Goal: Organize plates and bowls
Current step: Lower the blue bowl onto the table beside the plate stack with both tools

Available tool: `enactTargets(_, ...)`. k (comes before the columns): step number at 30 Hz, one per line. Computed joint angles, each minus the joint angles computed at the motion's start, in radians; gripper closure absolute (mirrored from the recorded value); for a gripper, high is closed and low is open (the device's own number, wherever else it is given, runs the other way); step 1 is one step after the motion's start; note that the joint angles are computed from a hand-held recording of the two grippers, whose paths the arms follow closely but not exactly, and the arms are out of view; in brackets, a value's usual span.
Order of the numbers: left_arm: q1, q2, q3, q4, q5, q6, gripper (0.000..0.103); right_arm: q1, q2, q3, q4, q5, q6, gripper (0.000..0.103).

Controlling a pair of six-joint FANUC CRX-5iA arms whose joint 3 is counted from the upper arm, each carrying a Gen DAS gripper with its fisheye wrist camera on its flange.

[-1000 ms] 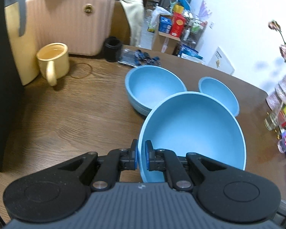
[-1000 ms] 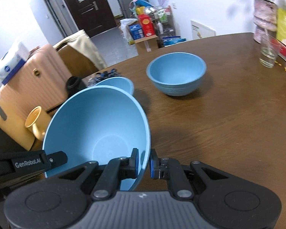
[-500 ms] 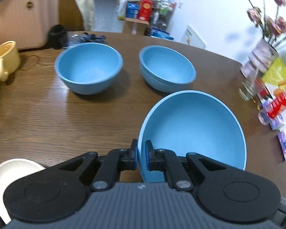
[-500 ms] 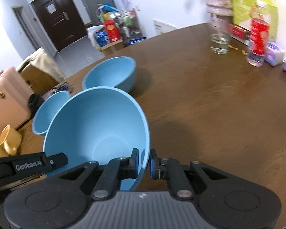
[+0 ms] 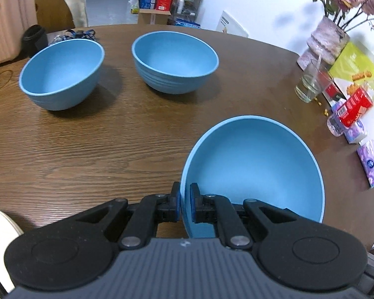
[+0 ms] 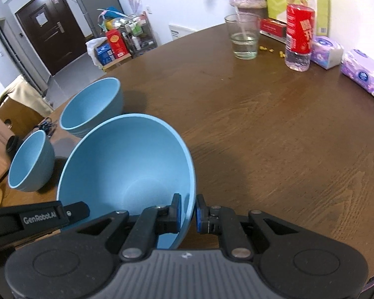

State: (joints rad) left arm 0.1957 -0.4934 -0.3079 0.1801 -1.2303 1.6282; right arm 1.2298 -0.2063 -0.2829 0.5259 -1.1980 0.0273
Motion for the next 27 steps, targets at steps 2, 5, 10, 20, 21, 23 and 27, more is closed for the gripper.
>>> enactTargets(2,-0.015,0.01,0.002,-0.005,0.003,0.004,0.095,0.0,-0.007,-0.01,0.001,-0.003,-0.009,0.092)
enactTargets(5,-0.038,0.023,0.004,-0.015,0.008,0.013,0.095,-0.004,-0.013,-0.024,0.006,-0.004,-0.017,0.092)
enactTargets(10,-0.071,0.041,0.008,-0.032,0.008,0.032,0.095,-0.009,-0.024,-0.044,0.008,-0.006,-0.027,0.092)
enactTargets(20,-0.112,0.057,0.012,-0.056,0.008,0.056,0.095,-0.01,-0.04,-0.071,0.011,-0.008,-0.039,0.092)
enactTargets(21,-0.114,0.057,0.011,-0.057,0.007,0.057,0.095,-0.012,-0.041,-0.073,0.011,-0.008,-0.039,0.092)
enactTargets(23,-0.12,0.059,0.011,-0.062,0.006,0.061,0.095,-0.012,-0.043,-0.077,0.012,-0.008,-0.04,0.092)
enactTargets(27,-0.129,0.061,0.011,-0.072,0.001,0.071,0.095,-0.013,-0.047,-0.084,0.009,-0.005,-0.038,0.092)
